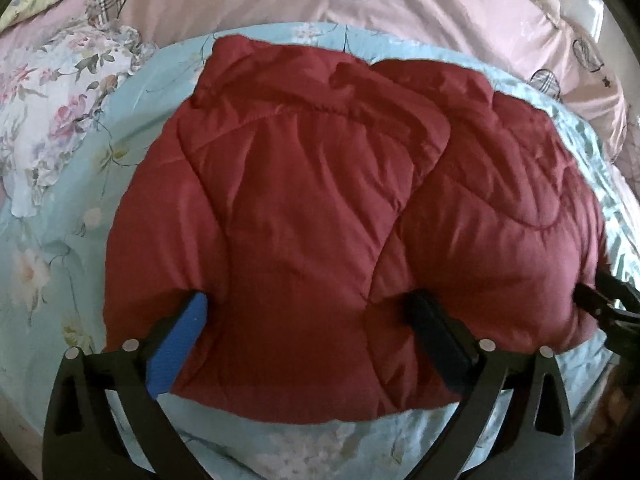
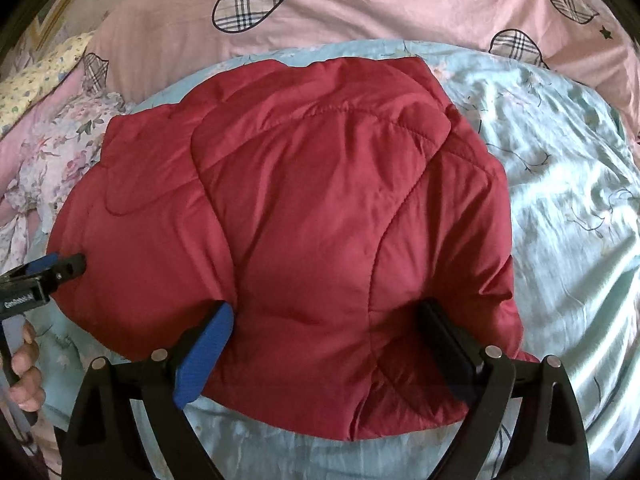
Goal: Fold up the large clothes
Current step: 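Press and smooth the folded coat with both grippers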
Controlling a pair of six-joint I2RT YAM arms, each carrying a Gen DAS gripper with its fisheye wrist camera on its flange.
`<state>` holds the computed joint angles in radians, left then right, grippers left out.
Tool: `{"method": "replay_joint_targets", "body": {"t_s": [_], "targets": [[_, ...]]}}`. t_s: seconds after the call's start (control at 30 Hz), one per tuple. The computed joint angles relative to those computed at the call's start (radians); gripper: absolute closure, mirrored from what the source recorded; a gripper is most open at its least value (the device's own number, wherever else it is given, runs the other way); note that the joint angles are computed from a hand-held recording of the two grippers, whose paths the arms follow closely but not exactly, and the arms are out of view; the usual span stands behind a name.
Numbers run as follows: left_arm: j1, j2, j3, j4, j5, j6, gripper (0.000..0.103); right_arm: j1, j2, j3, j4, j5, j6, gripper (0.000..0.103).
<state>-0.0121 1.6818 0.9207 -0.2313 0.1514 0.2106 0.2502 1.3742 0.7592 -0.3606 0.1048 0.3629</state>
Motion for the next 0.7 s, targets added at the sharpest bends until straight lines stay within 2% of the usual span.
{"method": "replay_joint_targets", "body": {"t_s": [0.17, 0.37, 0.57, 0.7], "targets": [[-0.025, 0.000, -0.020, 0.034, -0.051, -0.011, 0.000, 0.024, -0.021, 0.020, -0.035, 0.025, 0.025, 0.009], [-0.022, 0.003, -0.013, 0.024, -0.045, -0.008, 0.000, 0.076, -0.084, 0.072, -0.075, 0.058, 0.026, 0.009], [-0.024, -0.002, -0.014, 0.021, -0.048, -0.010, 0.000, 0.047, 0.085, 0.160, -0.075, 0.059, 0.009, 0.009], [-0.022, -0.004, -0.015, 0.019, -0.047, -0.008, 0.000, 0.017, 0.141, 0.137, 0.003, 0.050, -0.006, 0.002]]}}
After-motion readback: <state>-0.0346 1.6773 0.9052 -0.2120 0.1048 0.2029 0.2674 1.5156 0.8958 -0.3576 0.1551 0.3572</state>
